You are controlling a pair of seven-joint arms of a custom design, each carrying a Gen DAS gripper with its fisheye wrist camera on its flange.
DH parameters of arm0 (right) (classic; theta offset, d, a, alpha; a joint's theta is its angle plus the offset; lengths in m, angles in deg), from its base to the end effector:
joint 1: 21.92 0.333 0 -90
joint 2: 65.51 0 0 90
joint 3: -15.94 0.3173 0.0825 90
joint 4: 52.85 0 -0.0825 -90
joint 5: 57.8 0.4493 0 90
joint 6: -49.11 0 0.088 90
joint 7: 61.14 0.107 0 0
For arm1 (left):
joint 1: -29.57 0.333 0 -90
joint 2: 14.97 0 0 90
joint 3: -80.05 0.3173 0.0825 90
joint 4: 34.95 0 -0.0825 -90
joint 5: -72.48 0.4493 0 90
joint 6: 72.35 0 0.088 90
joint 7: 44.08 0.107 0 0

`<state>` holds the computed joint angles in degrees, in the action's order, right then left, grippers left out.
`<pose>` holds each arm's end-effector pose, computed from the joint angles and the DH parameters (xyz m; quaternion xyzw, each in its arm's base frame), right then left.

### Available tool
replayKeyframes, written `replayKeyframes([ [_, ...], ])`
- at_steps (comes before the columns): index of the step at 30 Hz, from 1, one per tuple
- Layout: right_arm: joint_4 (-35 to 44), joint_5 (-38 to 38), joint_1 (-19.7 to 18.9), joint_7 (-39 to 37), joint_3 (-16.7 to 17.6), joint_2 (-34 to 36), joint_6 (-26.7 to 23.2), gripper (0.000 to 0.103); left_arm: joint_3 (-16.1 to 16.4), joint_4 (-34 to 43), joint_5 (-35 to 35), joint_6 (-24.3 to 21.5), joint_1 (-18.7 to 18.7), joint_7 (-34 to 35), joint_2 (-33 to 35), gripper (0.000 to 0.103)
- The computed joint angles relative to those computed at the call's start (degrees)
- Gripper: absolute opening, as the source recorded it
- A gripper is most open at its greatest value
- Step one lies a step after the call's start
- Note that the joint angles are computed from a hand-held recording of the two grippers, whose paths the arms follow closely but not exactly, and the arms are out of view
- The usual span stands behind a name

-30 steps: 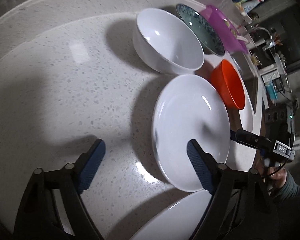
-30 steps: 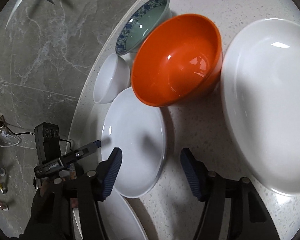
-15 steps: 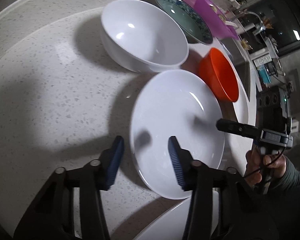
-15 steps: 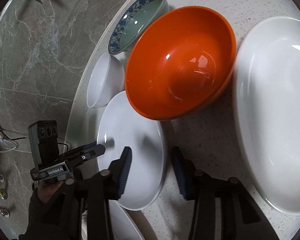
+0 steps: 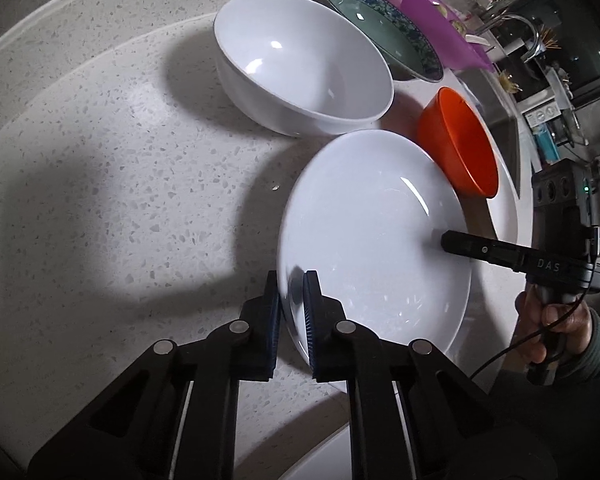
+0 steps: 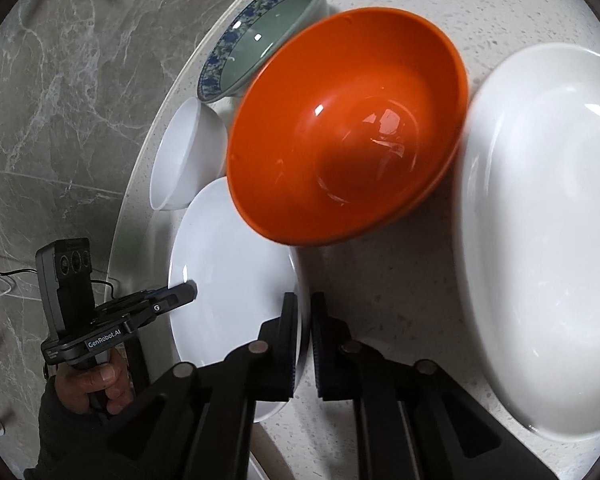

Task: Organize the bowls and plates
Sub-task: 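Close the left gripper on the white deep plate's rim while the right gripper grips the opposite rim, then carry the white deep plate with both grippers and lower it onto the large plate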

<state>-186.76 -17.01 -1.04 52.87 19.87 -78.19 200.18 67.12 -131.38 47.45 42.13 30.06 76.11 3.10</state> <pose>0.5188 0.2224 0.4439 -0.4703 0.8153 0.1338 0.3101 0.6904 -0.1659 0.4029 0.4754 -0.8488 0.1878 0.1350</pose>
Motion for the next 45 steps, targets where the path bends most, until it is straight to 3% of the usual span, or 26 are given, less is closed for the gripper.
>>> replayKeyframes([
  [28,2.5,-1.3,-0.1,-0.2,0.1,-1.3,-2.5,0.009,1.7,-2.3,-2.6,-1.2,0.7,0.2,-6.5,0.007],
  [37,3.3,0.1,0.8,-3.6,-0.4,-2.5,-3.6,0.009,4.2,-8.8,-4.8,-0.8,0.6,0.4,-15.2,0.007],
  [45,5.8,1.5,2.1,-7.1,0.0,-3.0,-6.5,0.009,8.9,-18.8,-6.5,-0.5,-0.1,0.0,-27.5,0.007],
])
